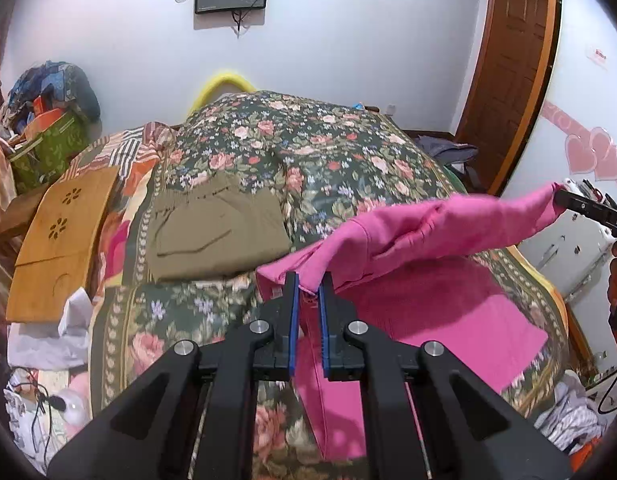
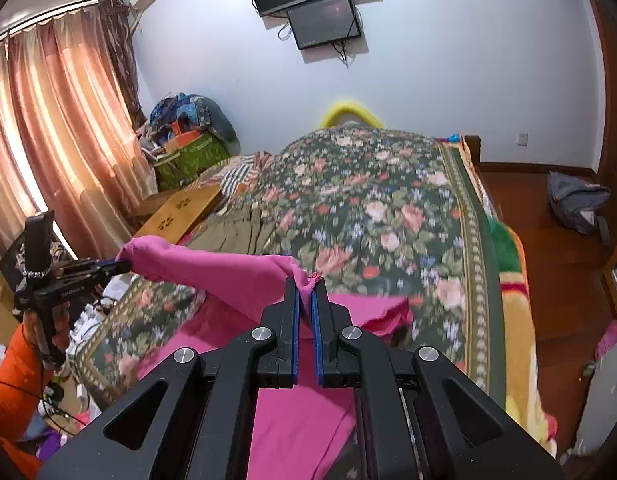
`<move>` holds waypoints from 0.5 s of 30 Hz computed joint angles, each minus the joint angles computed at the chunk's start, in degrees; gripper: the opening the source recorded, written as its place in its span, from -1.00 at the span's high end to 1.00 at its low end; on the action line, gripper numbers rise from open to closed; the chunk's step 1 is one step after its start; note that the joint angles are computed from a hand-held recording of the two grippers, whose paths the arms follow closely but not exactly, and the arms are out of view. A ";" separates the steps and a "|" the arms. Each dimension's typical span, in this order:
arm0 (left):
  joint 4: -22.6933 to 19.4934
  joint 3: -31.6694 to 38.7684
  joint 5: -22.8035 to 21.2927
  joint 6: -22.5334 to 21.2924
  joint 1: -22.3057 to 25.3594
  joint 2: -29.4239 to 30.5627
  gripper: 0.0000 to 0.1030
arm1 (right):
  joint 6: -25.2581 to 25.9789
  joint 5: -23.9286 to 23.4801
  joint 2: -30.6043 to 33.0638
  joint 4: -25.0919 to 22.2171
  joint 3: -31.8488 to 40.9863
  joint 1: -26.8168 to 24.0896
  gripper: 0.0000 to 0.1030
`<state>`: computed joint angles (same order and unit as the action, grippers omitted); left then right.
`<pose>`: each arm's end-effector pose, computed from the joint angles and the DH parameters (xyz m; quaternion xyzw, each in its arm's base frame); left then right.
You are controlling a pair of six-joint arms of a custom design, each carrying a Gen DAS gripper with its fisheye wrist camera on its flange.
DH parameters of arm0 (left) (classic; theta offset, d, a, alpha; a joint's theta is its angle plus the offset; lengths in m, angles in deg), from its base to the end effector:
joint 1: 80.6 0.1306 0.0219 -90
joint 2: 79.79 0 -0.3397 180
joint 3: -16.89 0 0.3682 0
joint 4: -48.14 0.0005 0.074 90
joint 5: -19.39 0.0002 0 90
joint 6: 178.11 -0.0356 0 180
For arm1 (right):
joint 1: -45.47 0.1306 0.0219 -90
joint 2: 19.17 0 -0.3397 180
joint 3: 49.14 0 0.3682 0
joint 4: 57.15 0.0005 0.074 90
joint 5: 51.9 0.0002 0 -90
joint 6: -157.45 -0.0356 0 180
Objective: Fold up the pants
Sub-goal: 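Carry both hems over toward the waistband and lay them down, opening both grippers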
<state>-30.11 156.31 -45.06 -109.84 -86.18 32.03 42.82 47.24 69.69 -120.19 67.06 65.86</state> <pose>0.5375 -0.0684 0.5344 0.2891 0.8748 -0.1600 0.3543 0.4059 0.1443 0.5755 0.0691 0.8850 0.1086 0.4474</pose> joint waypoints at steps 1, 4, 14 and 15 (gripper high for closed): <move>0.24 -1.65 0.13 -0.31 0.20 -1.03 0.85 | -0.50 0.10 -0.71 0.21 -1.09 0.32 0.90; 1.18 -6.85 0.82 -1.59 0.79 -4.29 0.85 | -2.53 -0.58 -2.95 0.90 -4.54 1.07 0.90; 4.10 -20.98 1.15 -5.04 1.72 -12.97 0.87 | -7.22 -2.03 -7.54 2.23 -11.91 3.46 0.90; 3.93 -21.78 1.69 -5.42 1.91 -13.47 0.87 | -7.68 -1.80 -8.04 2.51 -12.65 3.85 0.90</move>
